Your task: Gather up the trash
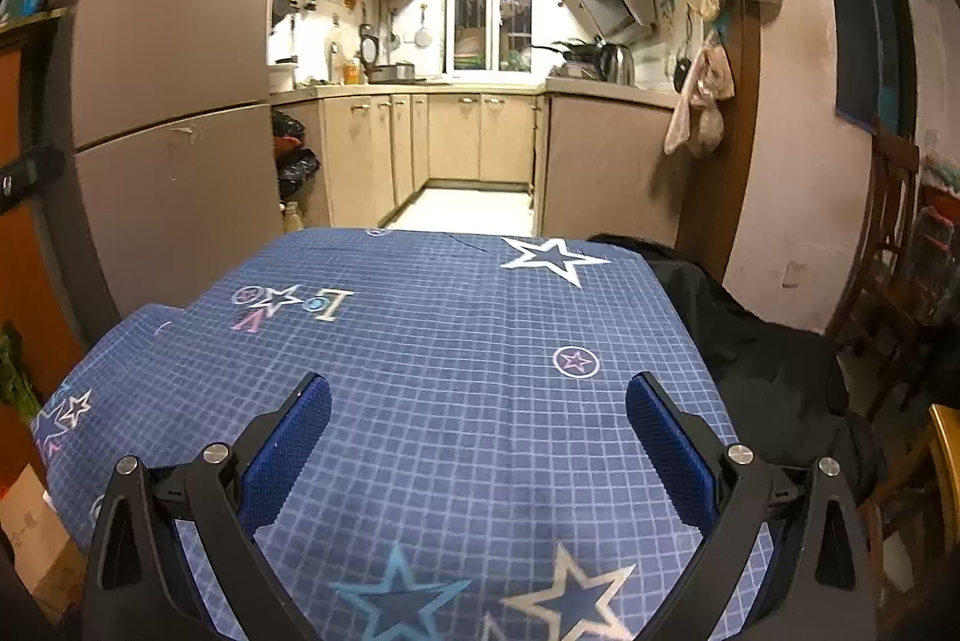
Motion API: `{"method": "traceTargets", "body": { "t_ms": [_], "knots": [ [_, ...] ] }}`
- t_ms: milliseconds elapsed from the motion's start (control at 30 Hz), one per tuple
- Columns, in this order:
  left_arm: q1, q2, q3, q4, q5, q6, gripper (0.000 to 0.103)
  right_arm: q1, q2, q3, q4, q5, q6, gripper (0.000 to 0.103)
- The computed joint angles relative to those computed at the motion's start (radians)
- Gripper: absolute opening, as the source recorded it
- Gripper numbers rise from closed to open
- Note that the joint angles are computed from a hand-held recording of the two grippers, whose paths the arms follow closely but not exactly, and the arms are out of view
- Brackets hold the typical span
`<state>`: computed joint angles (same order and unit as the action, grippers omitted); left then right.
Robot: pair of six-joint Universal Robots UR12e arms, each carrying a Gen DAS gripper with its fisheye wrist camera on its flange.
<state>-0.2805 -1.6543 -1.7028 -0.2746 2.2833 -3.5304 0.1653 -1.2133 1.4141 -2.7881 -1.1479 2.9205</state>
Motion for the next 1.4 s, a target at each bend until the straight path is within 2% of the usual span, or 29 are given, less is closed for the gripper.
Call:
{"method": "traceTargets", "body": {
  "t_ms": [67, 100, 167, 267, 333, 433, 533, 600, 633, 667, 733, 767, 833, 933, 1000, 1100, 1200, 1267, 1333, 1400],
  "knots": [
    [0.065, 0.013, -0.001, -0.094, -0.178, -0.016, 0.090, -0.001, 0.028, -0.041, 0.042, -0.013, 0.017, 0.098],
    [0.090, 0.015, 0.001, -0.131, -0.238, -0.015, 0.090, -0.002, 0.042, -0.063, 0.064, -0.019, 0.025, 0.098],
    [0.135, 0.008, 0.001, -0.184, -0.319, -0.013, 0.090, -0.003, 0.077, -0.121, 0.131, -0.028, 0.047, 0.098],
    [0.188, -0.005, -0.005, -0.240, -0.395, -0.044, 0.091, 0.002, 0.128, -0.204, 0.245, -0.061, 0.064, 0.098],
    [0.209, -0.012, -0.012, -0.267, -0.410, -0.069, 0.093, 0.008, 0.158, -0.241, 0.283, -0.089, 0.056, 0.098],
    [0.222, -0.025, -0.017, -0.302, -0.394, -0.097, 0.093, 0.023, 0.187, -0.275, 0.319, -0.136, 0.035, 0.098],
    [0.223, -0.036, -0.010, -0.321, -0.357, -0.099, 0.093, 0.029, 0.193, -0.274, 0.323, -0.136, 0.036, 0.098],
    [0.221, -0.025, -0.022, -0.314, -0.337, -0.114, 0.093, 0.029, 0.181, -0.247, 0.280, -0.110, 0.038, 0.098],
    [0.216, -0.017, -0.030, -0.302, -0.319, -0.114, 0.093, 0.028, 0.173, -0.228, 0.238, -0.099, 0.043, 0.098],
    [0.208, -0.009, -0.039, -0.285, -0.291, -0.112, 0.093, 0.025, 0.159, -0.193, 0.155, -0.089, 0.053, 0.098],
    [0.181, 0.010, -0.063, -0.205, -0.236, -0.088, 0.094, 0.022, 0.112, -0.102, -0.054, -0.100, 0.063, 0.098],
    [0.166, 0.018, -0.071, -0.171, -0.209, -0.078, 0.097, 0.020, 0.091, -0.060, -0.159, -0.107, 0.075, 0.098],
    [0.122, 0.025, -0.091, -0.055, -0.138, -0.032, 0.097, 0.007, 0.043, 0.024, -0.343, -0.085, 0.084, 0.098],
    [0.052, 0.024, -0.098, 0.101, -0.072, 0.072, 0.097, -0.001, -0.024, 0.109, -0.457, -0.101, 0.081, 0.098],
    [0.010, 0.017, -0.093, 0.180, -0.032, 0.104, 0.097, -0.003, -0.054, 0.146, -0.489, -0.125, 0.106, 0.098],
    [-0.052, 0.003, -0.082, 0.284, 0.035, 0.158, 0.097, -0.005, -0.114, 0.196, -0.447, -0.166, 0.125, 0.098],
    [-0.103, -0.002, -0.068, 0.318, 0.101, 0.186, 0.097, -0.003, -0.168, 0.248, -0.413, -0.221, 0.146, 0.098],
    [-0.127, -0.007, -0.064, 0.339, 0.142, 0.192, 0.098, -0.012, -0.202, 0.292, -0.424, -0.216, 0.164, 0.098],
    [-0.154, -0.004, -0.055, 0.299, 0.191, 0.183, 0.098, -0.025, -0.232, 0.327, -0.428, -0.199, 0.188, 0.098],
    [-0.175, 0.001, -0.052, 0.269, 0.209, 0.179, 0.098, -0.036, -0.258, 0.355, -0.414, -0.190, 0.191, 0.098]
  ]
}}
